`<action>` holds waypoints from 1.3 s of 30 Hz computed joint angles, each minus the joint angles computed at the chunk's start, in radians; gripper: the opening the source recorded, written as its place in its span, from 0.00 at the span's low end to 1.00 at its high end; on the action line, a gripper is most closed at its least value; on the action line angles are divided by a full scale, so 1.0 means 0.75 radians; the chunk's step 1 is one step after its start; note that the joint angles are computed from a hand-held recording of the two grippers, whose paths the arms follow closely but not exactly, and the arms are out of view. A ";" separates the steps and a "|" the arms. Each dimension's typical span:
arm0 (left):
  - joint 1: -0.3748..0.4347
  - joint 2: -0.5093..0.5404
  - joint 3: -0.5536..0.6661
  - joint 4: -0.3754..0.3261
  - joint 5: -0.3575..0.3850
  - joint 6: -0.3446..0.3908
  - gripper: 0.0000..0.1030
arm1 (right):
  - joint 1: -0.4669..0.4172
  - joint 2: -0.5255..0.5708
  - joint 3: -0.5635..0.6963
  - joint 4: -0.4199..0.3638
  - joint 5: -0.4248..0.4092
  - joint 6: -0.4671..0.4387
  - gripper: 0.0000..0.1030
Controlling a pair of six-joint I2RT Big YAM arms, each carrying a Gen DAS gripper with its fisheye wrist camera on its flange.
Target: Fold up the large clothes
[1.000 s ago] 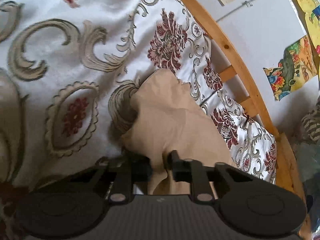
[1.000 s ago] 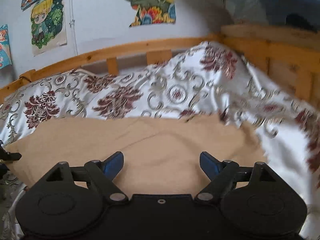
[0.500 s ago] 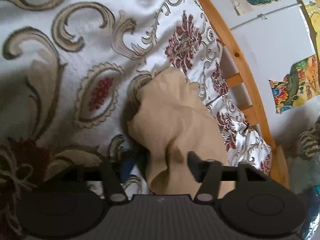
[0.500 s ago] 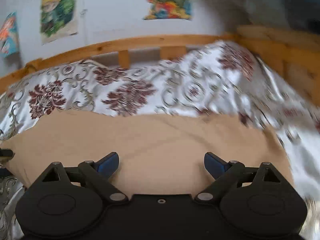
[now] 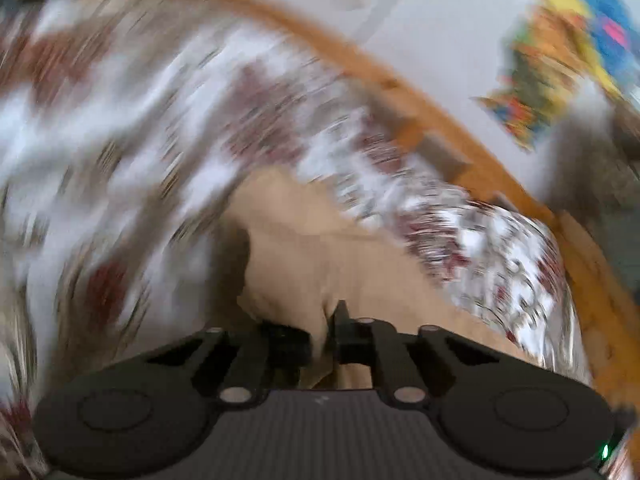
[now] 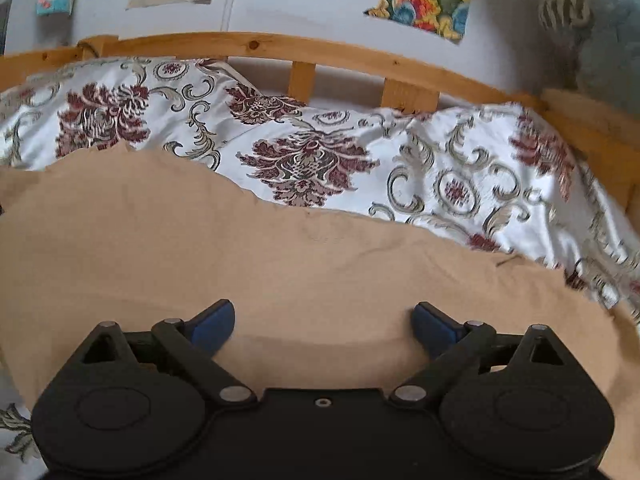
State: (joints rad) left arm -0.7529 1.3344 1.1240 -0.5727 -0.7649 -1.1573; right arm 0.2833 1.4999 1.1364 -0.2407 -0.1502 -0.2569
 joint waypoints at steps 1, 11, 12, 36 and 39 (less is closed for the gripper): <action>-0.027 0.020 0.057 0.019 -0.049 0.164 0.06 | -0.016 0.006 0.017 -0.029 -0.043 0.018 0.94; -0.110 0.367 0.701 0.035 0.179 1.180 0.06 | -0.449 -0.210 -0.091 0.131 -0.555 0.439 0.68; -0.120 0.419 0.770 0.011 0.216 1.224 0.06 | -0.500 -0.212 -0.064 0.084 -0.589 0.441 0.68; -0.316 0.977 1.276 -0.401 0.334 1.432 0.09 | -0.855 0.062 0.301 -0.515 -1.029 0.721 0.33; -0.311 0.979 1.245 -0.357 0.361 1.426 0.15 | -0.779 0.052 0.338 -0.647 -0.699 0.419 0.10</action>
State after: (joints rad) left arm -0.9860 2.0689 2.0579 -0.8408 -0.4939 -0.0876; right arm -0.3013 1.5386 1.3899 -0.7262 -0.6748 0.0574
